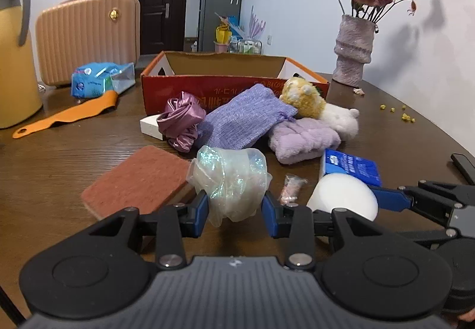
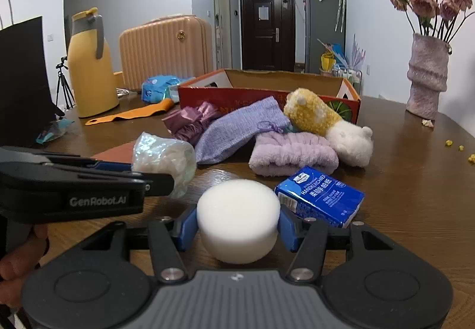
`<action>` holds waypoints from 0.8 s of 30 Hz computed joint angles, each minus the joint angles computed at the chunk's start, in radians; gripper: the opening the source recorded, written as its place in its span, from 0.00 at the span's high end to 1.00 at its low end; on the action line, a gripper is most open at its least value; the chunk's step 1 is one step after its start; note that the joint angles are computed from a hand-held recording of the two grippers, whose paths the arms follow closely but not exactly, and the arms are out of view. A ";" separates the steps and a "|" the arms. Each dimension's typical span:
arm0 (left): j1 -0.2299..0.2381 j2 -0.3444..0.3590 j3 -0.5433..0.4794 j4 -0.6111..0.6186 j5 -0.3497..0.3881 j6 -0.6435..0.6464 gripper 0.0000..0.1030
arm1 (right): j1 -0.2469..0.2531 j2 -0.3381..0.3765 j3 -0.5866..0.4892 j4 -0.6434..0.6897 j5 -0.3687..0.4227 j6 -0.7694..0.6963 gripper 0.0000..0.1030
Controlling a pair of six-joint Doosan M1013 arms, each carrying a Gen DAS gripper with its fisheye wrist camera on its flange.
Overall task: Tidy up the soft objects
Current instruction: 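Lift the cotton bag and white sponge with both grippers toward the cardboard box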
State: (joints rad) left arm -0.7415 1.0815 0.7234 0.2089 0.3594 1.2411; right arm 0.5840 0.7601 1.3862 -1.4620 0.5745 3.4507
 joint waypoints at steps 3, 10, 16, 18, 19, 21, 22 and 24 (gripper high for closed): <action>-0.004 -0.037 0.071 0.062 -0.049 -0.057 0.62 | 0.014 -0.012 0.020 -0.046 0.020 0.042 0.46; -0.013 -0.113 0.216 0.278 -0.137 -0.269 0.63 | 0.045 -0.036 0.058 -0.106 0.073 0.104 0.46; -0.016 -0.156 0.300 0.479 -0.181 -0.472 0.63 | 0.064 -0.051 0.084 -0.140 0.107 0.141 0.46; -0.017 -0.168 0.323 0.561 -0.193 -0.556 0.63 | 0.070 -0.055 0.090 -0.150 0.118 0.149 0.46; -0.017 -0.174 0.334 0.611 -0.198 -0.605 0.63 | 0.074 -0.057 0.094 -0.156 0.124 0.156 0.46; -0.019 -0.185 0.357 0.733 -0.207 -0.725 0.63 | 0.079 -0.061 0.100 -0.167 0.136 0.167 0.46; -0.019 -0.191 0.369 0.797 -0.211 -0.790 0.63 | 0.082 -0.062 0.102 -0.171 0.142 0.171 0.46; -0.020 -0.201 0.390 0.915 -0.217 -0.908 0.63 | 0.088 -0.065 0.107 -0.177 0.152 0.177 0.46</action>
State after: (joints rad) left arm -0.7615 0.8805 1.1133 1.1241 0.1428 0.3328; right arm 0.6722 0.6953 1.4936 -1.6389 0.7266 3.6276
